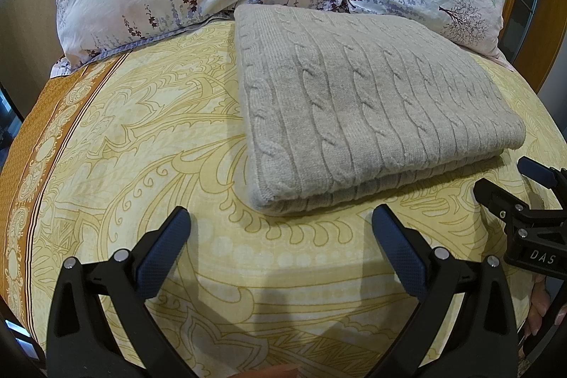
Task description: Fold small clothes
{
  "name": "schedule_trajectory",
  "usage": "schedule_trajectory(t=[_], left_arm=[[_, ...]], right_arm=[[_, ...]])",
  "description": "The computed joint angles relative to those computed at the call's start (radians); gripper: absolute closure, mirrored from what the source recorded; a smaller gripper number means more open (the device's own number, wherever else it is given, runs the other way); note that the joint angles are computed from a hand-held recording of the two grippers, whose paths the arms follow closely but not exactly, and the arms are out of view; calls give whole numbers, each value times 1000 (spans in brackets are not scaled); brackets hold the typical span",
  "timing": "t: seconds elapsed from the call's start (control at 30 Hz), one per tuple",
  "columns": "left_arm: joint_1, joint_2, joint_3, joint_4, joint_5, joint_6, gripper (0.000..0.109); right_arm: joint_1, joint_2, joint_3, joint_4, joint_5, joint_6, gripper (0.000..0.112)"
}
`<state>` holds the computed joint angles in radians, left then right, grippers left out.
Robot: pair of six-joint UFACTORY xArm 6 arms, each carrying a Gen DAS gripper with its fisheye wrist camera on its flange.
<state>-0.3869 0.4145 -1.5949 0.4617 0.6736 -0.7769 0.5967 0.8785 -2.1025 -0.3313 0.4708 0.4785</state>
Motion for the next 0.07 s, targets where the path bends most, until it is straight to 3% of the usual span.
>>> schedule_trajectory(t=[0.07], left_arm=[[0, 0, 0, 0, 0, 0, 7]], right_arm=[[0, 0, 0, 0, 0, 0, 11]])
